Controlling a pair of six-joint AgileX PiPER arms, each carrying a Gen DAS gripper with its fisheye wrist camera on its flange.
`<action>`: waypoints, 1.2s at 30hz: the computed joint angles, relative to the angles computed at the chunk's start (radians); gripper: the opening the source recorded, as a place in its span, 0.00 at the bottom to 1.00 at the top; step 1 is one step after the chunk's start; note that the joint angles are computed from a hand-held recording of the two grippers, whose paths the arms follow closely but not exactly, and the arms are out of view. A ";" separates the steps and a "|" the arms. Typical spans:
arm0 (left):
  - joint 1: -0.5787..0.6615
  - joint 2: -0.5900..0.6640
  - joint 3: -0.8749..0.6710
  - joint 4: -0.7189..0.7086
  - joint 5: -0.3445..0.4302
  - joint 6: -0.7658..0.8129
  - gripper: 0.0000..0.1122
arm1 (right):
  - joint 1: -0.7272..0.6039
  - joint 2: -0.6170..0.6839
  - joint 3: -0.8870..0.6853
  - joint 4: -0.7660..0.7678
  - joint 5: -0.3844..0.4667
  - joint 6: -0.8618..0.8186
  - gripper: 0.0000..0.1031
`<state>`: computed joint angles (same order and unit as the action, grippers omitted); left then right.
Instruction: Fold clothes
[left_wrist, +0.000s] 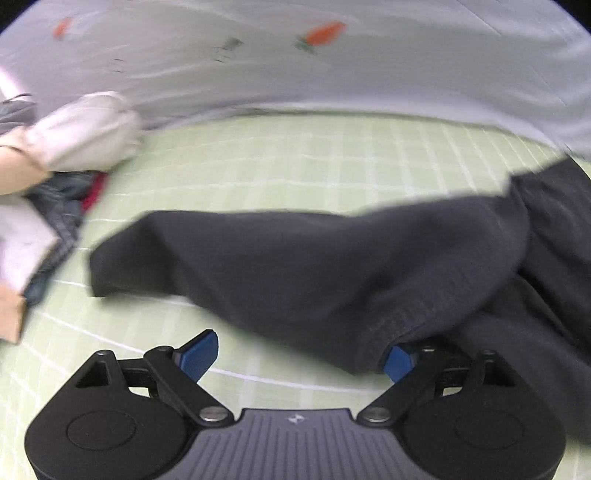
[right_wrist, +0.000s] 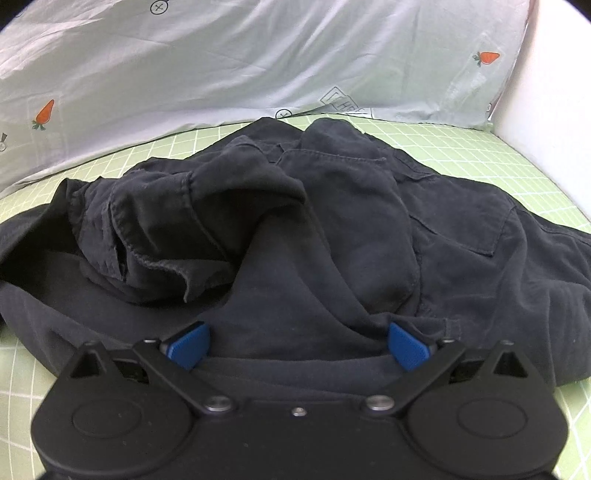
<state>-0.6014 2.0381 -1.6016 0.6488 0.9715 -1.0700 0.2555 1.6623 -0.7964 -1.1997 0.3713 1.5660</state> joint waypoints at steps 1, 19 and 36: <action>0.002 -0.015 0.016 0.025 0.003 -0.021 0.81 | 0.003 0.000 0.001 -0.003 0.004 0.004 1.00; 0.129 0.129 -0.366 0.446 0.137 0.053 0.81 | 0.037 0.038 -0.067 0.097 0.094 -0.023 1.00; 0.391 0.303 -0.741 -0.195 0.092 0.803 0.85 | 0.127 0.152 -0.206 0.199 0.274 -0.103 1.00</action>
